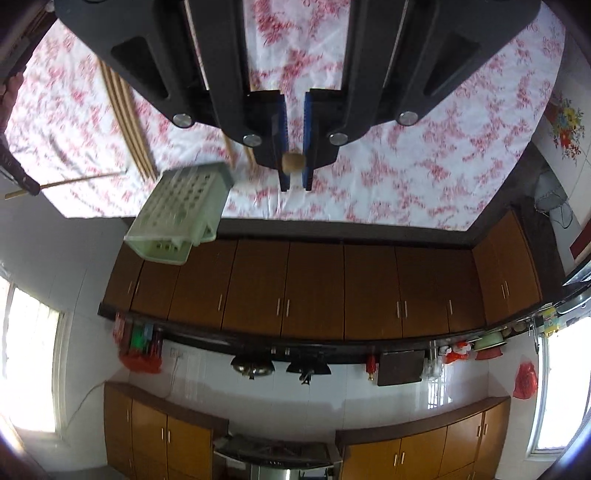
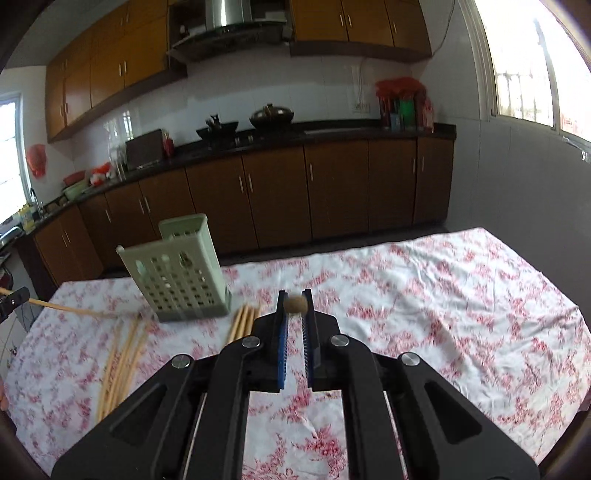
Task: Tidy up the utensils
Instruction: 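Lift the right tool's chopstick upright over the green holder while the left tool does likewise, then open the right tool to drop its chopstick in the holder while the left tool releases too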
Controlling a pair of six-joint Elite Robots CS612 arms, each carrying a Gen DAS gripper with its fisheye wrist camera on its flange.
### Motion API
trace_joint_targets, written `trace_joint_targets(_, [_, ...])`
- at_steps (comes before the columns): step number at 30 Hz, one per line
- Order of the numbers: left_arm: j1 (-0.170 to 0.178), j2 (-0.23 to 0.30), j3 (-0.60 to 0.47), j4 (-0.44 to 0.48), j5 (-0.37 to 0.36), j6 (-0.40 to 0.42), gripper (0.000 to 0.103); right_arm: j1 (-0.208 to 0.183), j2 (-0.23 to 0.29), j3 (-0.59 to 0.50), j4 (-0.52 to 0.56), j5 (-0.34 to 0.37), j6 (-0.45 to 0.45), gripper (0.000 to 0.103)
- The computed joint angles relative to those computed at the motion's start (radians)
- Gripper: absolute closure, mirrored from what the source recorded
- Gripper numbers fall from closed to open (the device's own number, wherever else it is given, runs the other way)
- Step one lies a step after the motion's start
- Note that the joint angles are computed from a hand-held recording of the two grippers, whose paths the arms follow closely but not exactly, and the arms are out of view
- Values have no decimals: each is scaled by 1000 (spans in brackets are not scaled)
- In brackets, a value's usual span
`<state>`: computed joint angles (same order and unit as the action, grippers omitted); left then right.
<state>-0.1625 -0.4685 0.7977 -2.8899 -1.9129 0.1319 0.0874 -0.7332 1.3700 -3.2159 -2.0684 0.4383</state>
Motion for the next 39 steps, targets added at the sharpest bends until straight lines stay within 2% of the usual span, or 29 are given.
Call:
trace_joint_targets(6, [-5,17,-52,1,18,-10,95,-3,9,-27,-24,3,-35,95])
trace_joint_targets(9, [-6,28,-89,3,14,-40,95,-6,19,-64,-27,-3,-48,95])
trace_joint_targets(17, [-16,41,-181,-176,-74,-167,95,0,55,-193,-256,5,-154,95])
trace_joint_targets(20, [-27,45,-203,-191,-120,-180,95,4,88,-254,-333,27,-183,95])
trace_joint_targets(23, [-41,39,-194,-182,-149,-158,95,4,129,-324,-369,34,-197,95])
trace_joint_targets(26, [-53,37,-184,-145,-172,-128,95,4,174,-392,-355,29,-215,95])
trace_joint_targets(28, [-61,40,-182,-112,-178,-105,95,0,195,-418,-299,37,-210,95])
trace_joint_targets(32, [-73,73,-230,-20,-175,-60,95,-6,201,-418,-176,51,-163,95])
trace_joint_targets(36, [-79,108,-288,64,-173,-41,95,-9,187,-393,-111,76,-111,95])
trace_joint_targets(37, [-81,114,-298,79,-167,-40,95,-10,181,-384,-106,84,-106,92])
trace_joint_targets(39, [-82,117,-303,88,-165,-42,95,-10,170,-363,-105,89,-107,75])
